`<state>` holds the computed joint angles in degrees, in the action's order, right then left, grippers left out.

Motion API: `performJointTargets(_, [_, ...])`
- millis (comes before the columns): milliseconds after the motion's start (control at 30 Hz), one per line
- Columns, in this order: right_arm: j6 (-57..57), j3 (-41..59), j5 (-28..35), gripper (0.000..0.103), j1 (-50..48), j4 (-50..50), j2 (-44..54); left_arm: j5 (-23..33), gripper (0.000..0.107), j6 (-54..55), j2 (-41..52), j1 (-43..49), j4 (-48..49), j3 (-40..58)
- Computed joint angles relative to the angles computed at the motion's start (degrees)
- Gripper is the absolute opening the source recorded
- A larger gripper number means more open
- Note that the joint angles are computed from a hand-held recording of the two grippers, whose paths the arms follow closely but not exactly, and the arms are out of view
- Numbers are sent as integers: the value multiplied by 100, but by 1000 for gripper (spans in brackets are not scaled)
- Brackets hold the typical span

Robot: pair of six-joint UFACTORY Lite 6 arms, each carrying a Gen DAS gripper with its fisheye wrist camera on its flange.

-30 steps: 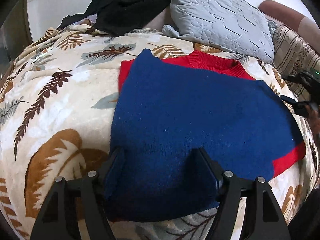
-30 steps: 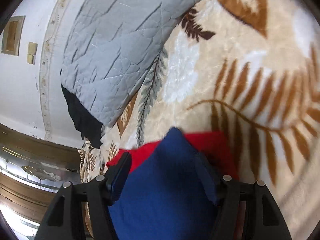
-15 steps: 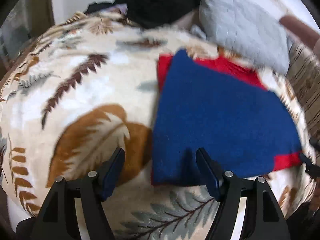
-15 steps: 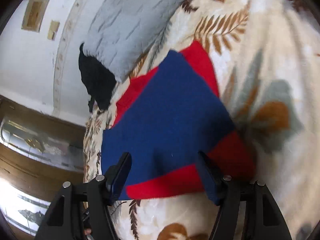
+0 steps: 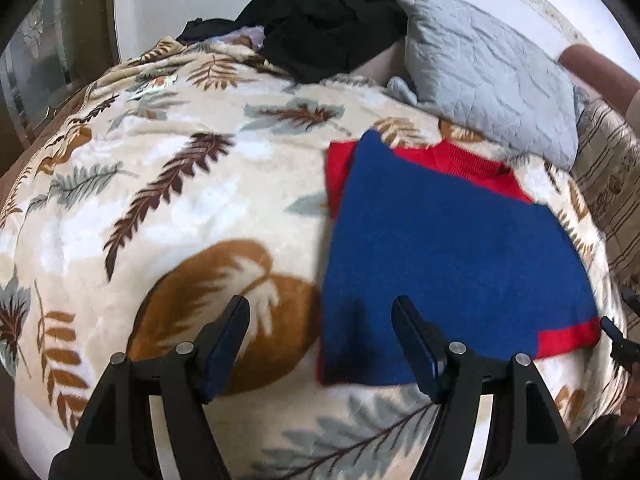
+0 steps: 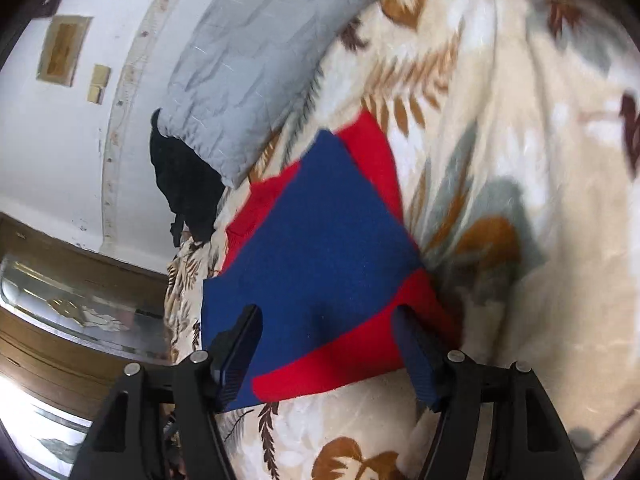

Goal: Fold small clothes

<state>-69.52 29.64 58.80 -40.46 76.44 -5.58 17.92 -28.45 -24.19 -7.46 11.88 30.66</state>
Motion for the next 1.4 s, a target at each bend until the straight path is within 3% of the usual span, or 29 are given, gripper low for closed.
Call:
performJointTargets(100, [-124,303,215,73,210,97,260,-290,74,-340,437,-152,273,253])
performJointTargets(167, [-135,683,-238,73,440,215,1011,-592,74,-605,926,-218,607,366])
performJointTargets(267, [516,966,-157,72,373,224,1418,-322,74,-654,1936,-184,691,755])
performJointTargets(367, [768,1302,-199,73,719,142,1016,-636,74,-678,1816,-95,645,558])
performJointTargets(433, [957,1987,-160,73,1139,170,1358,-642,74,-920,1876,-152,941,595])
performJointTargets(500, [1147,3041,-381,73,1606,251,2248,-669,74,-942,1924,-153,985,596])
performJointTargets(633, [2155,5378,-940,73,2109,-180,4430,-431,74,222,1684,33,-31,734])
performJointTargets(700, [2305,5734,-889,73,2014,-21,4918,-415,74,812,1593,185,-363,912])
performJointTargets(767, [2043,5475,-915,73,2024,61,4614,-455,74,831,2115,290,-183,1573])
performJointTargets(900, [1181,4154,-772,73,1990,331,3438,-45,74,2339,4055,476,-1509,3742])
performJointTargets(967, [901,3567,-777,73,1993,231,2926,71,74,2117,5232,572,-1214,4941])
performJointTargets(1033, [637,3013,-707,73,1937,294,2486,568,77,1394,6194,682,-645,6141])
performJointTargets(1100, [444,2243,-694,73,1775,277,1838,1007,77,1020,6571,840,-790,6826])
performJointTargets(1167, [183,1459,-507,73,1430,313,1174,1040,76,257,6212,793,-210,6552])
performJointTargets(1400, [-150,-1118,565,73,-492,-556,-800,-175,76,-597,2990,191,846,2865])
